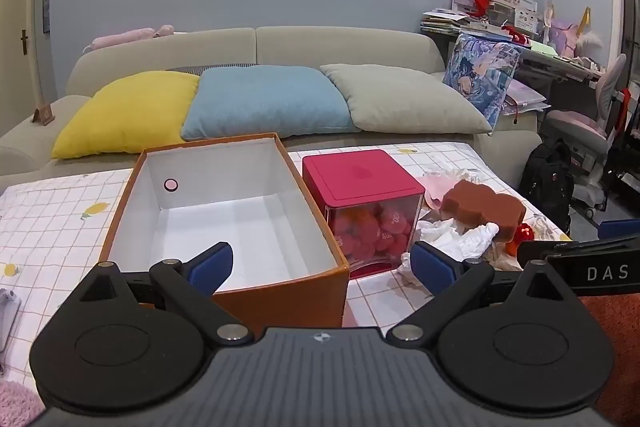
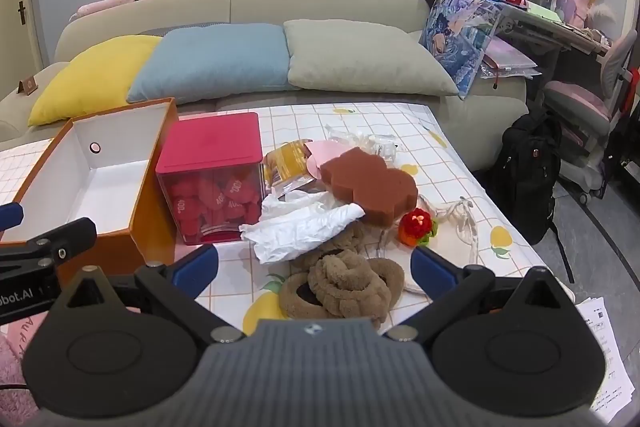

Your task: Organize soft objects

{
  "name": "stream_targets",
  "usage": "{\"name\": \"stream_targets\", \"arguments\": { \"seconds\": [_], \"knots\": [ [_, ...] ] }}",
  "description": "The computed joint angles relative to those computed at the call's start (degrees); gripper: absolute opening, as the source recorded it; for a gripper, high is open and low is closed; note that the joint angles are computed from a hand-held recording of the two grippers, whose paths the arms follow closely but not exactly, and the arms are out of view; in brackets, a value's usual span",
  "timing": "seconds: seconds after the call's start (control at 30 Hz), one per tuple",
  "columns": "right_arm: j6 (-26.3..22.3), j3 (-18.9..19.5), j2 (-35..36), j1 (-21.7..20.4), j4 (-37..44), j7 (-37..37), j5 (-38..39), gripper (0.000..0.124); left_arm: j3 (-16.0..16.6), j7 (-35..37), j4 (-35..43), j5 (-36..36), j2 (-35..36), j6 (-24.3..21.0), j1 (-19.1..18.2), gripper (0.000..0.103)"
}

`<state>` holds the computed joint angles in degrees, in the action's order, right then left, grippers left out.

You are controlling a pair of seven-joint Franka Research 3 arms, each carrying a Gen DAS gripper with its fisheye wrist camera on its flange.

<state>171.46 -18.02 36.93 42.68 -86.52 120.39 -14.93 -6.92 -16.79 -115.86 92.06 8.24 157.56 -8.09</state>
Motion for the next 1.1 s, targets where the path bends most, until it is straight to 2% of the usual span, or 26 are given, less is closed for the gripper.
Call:
{"name": "stream_targets", "arguments": {
  "seconds": [0.27,0.3,0.47,0.5,0.57,1.1],
  "knots": [
    [-0.03,-0.57,0.19,0.51,0.14,0.27,-0.22,0.1,0.53,1.1,-0.27,-1.61,-0.14,1.69,0.83,0.103],
    [0.04,-0.63,0.12,0.53,0.01,0.31,-0.28,0.1,0.12,1.54,0.0,-1.36,-0.01,0.2,0.21,0.103],
    [-0.41,-0.58,-0.09,0.78,-0.06,0.57,-0.55,0.1,0.5,2.15,-0.23,-1.92,-0.27,1.37,0.75,0.103],
    [-0.42,-0.55,-0.13,0.8,-0.13,0.65,-0.64,0.1,0.03,1.37,-0.1,-0.77,0.12,-0.4,-0.05,0.103],
    [-0.58,0.01,0.21,0.13,0.45,0.25,-0.57,0.1,0.0,1.6,0.08,-0.95,0.34,-0.59,-0.16,0.103],
    [-1.22,0.91,0.29,-0.56,0.6,-0.34,-0.86,0.1,0.26,2.6,0.14,-1.76,0.62,-0.19,-0.28,0.103]
  ]
}}
